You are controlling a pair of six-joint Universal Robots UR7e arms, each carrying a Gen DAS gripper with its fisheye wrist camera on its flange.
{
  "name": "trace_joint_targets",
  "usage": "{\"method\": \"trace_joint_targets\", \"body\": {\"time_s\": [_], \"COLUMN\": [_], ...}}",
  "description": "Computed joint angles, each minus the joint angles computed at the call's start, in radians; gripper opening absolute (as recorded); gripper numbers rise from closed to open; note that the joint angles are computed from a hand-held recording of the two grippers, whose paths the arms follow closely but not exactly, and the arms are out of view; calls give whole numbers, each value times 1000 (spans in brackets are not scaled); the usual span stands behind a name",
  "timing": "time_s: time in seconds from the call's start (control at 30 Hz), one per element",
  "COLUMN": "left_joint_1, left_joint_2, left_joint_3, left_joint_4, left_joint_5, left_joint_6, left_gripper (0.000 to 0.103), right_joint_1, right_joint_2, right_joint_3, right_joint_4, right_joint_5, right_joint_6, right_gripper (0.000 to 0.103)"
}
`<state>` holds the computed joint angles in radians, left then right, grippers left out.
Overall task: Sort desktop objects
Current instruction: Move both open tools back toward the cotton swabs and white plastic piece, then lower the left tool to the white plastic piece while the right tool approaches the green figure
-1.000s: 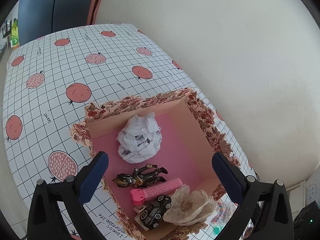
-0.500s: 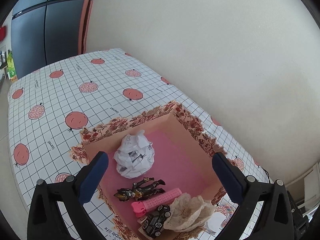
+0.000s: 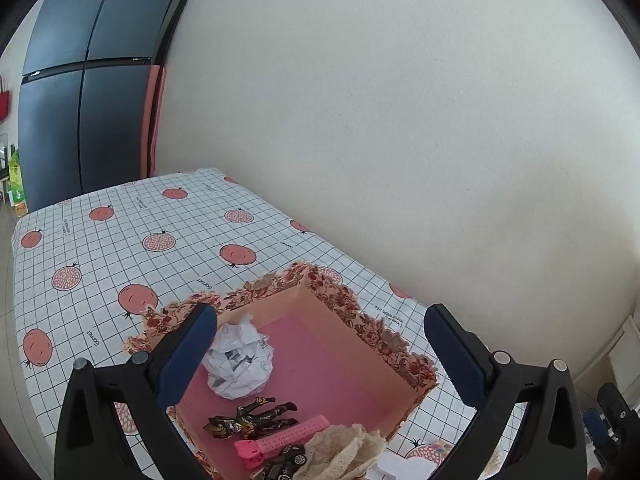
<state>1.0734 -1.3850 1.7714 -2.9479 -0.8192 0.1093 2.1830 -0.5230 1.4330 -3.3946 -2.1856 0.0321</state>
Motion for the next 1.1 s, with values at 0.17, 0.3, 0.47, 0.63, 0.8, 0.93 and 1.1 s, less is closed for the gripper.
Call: {"method": "trace_joint_targets", "body": {"time_s": [0.17, 0.3, 0.47, 0.63, 0.8, 0.93, 1.1], "left_joint_1": [-15, -24, -43, -69, -78, -85, -65], "left_joint_2": [1, -10, -17, -7, -7, 5, 27], "left_joint_3": [35, 52, 95, 139, 155, 165, 157], "left_joint_4": [-22, 65, 90, 68, 183, 302, 419], "left_joint_5": [-60, -118, -186, -205, -247, -242, -273], "left_joint_6": [57, 21, 15, 99, 87, 65, -2], "left_gripper": [103, 103, 103, 103, 103, 103, 103], "right_joint_1": [-5, 4, -19, -23, -43, -65, -96], "right_joint_2": [-32, -23, -69, -90, -120, -145, -166], "right_joint_3": [48, 30, 77, 81, 111, 152, 173], "right_joint_4": [-14, 19, 71, 161, 191, 211, 323], "right_joint_5": [-26, -165, -207, -287, -280, -266, -262], "right_joint_6": [-19, -78, 26, 27, 111, 154, 228], "right_gripper": [103, 103, 103, 103, 103, 103, 103]}}
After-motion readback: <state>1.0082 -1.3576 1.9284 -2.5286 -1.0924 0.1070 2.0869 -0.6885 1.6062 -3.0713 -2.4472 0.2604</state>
